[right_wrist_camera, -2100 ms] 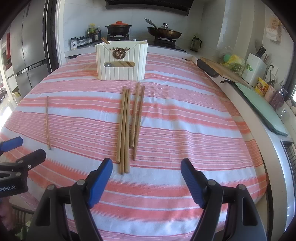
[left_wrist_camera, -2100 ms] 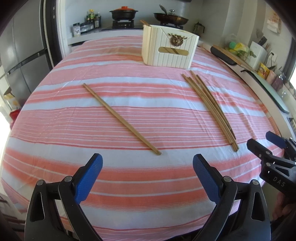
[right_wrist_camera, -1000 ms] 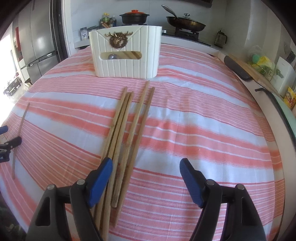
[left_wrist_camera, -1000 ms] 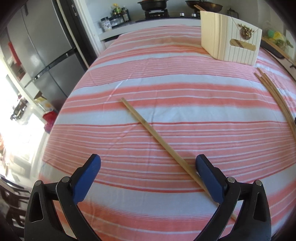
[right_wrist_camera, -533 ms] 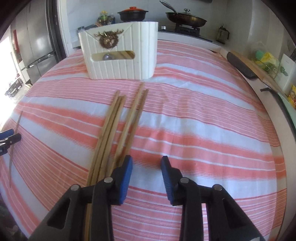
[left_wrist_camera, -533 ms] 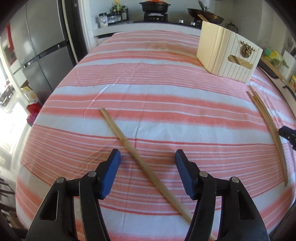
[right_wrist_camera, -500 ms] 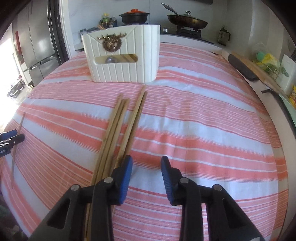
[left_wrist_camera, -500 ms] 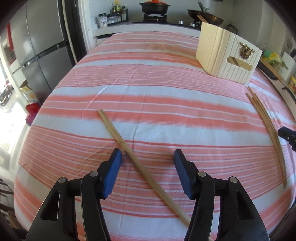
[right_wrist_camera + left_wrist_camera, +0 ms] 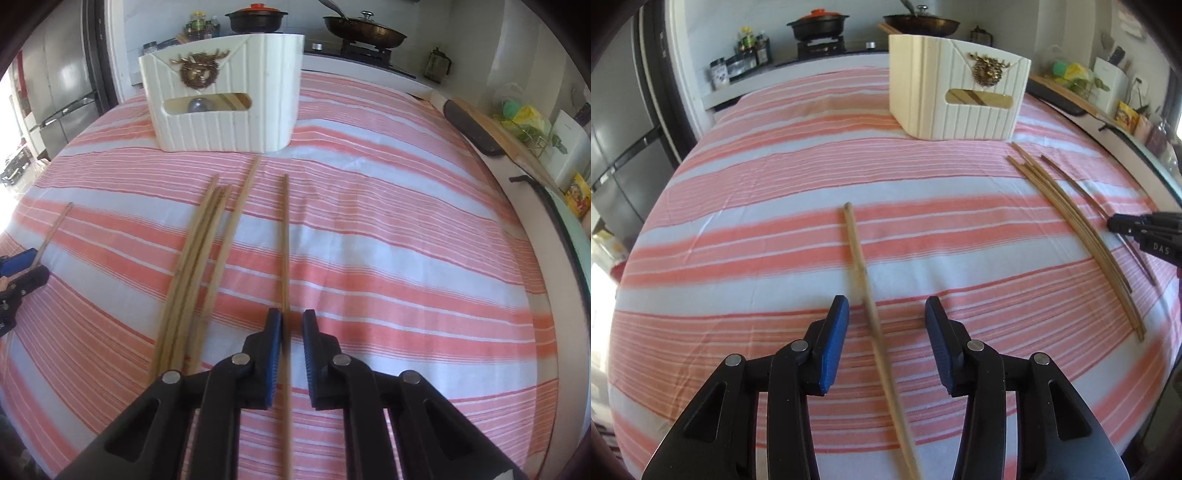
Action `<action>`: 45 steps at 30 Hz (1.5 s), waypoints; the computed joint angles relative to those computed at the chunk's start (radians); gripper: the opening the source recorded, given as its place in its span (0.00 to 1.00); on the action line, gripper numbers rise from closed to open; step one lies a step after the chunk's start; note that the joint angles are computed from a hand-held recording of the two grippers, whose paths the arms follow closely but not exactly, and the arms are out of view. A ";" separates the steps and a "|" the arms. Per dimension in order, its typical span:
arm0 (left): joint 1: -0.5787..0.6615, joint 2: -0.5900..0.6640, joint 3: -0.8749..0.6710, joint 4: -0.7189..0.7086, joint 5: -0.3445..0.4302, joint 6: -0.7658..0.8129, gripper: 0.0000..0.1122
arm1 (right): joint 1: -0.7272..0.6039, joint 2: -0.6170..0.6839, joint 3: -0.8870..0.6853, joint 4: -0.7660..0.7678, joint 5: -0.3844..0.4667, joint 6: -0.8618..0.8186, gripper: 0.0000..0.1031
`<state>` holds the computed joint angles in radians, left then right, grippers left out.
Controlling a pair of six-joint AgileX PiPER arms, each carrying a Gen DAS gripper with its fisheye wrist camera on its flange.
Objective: Organize utensils
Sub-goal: 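Close the left tool on the lone chopstick while the right tool grasps one chopstick, lift both, then lower both chopsticks into the cream holder and open both tools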
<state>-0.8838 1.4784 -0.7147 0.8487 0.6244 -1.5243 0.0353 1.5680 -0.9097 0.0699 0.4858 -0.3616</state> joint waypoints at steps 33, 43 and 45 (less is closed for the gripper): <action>0.216 -0.152 -0.167 -0.300 -0.065 0.425 0.04 | -0.084 0.178 -0.529 0.416 0.450 -0.276 0.06; -0.047 -0.366 -0.177 0.050 0.093 0.114 0.05 | -0.224 -0.130 -0.403 0.624 0.534 -0.489 0.06; -0.063 -0.371 -0.174 0.082 0.097 0.086 0.05 | -0.226 -0.173 -0.369 0.636 0.510 -0.515 0.06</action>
<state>-0.9470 1.1072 -0.8890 0.9303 0.7210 -1.4380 -0.1904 1.3948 -1.2783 0.7063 0.9957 -0.8766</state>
